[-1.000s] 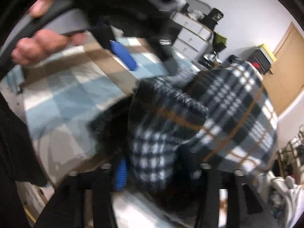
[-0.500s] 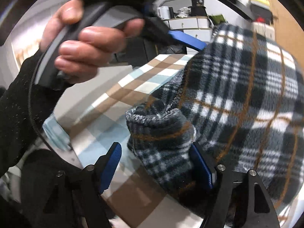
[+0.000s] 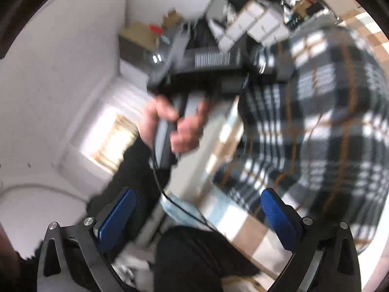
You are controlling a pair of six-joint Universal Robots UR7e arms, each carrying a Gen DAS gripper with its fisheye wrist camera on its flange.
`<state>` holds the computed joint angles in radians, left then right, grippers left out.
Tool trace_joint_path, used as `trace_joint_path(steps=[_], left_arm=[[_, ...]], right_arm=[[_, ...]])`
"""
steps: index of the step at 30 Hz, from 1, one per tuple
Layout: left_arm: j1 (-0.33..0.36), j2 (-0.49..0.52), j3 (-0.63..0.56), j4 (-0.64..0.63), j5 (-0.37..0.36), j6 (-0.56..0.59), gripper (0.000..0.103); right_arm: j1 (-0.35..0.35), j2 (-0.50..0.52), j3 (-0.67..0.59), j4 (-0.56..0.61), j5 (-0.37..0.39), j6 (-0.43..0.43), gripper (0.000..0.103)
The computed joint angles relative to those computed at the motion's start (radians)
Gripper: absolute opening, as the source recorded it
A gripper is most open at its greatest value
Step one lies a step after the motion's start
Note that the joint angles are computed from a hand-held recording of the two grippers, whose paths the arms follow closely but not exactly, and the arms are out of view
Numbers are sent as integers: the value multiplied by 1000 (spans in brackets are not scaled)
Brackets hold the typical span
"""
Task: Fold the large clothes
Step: 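Carry the held jacket with both tools toward the bed edge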
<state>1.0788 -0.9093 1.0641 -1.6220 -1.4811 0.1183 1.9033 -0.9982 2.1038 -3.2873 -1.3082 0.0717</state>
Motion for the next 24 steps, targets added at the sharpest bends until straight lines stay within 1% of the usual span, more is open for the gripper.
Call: trace_joint_path(steps=[1, 3, 6, 8, 10, 11, 12, 15, 18, 20, 21, 22, 23, 24], left_arm=[[-1, 5, -15, 19, -10, -8, 17], [-4, 8, -44, 57, -20, -19, 16], [-14, 16, -69, 95, -3, -32, 15], [-26, 9, -65, 92, 35, -19, 15], [-28, 11, -71, 89, 61, -12, 15], [-28, 12, -72, 87, 83, -10, 15], [-27, 15, -71, 82, 105, -4, 15], [-16, 16, -38, 27, 152, 4, 15], [-8, 2, 25, -99, 190, 27, 19], [-8, -5, 67, -174, 237, 55, 27], [-10, -13, 96, -222, 274, 64, 35], [-11, -18, 110, -245, 297, 67, 48], [-13, -26, 124, -268, 323, 64, 54], [-11, -36, 128, -276, 326, 54, 57]], right_arm=[[-8, 1, 2, -13, -10, 37, 103], [-35, 18, -9, 4, 17, 100, 103], [-47, 72, -47, 18, -4, 186, 103], [-33, 105, -84, 63, -46, 223, 103], [-20, 139, -118, 97, -71, 250, 103], [-9, 159, -138, 118, -103, 269, 103], [-4, 178, -152, 113, -117, 288, 103], [-9, 190, -142, 66, -127, 325, 103], [-20, 209, -142, -6, -84, 372, 103], [-28, 222, -146, -32, -63, 374, 103], [-30, 226, -140, -48, -56, 376, 103], [-34, 230, -137, -65, -43, 382, 103], [-43, 230, -126, -90, -18, 403, 103], [-66, 205, -83, -117, 14, 411, 103]])
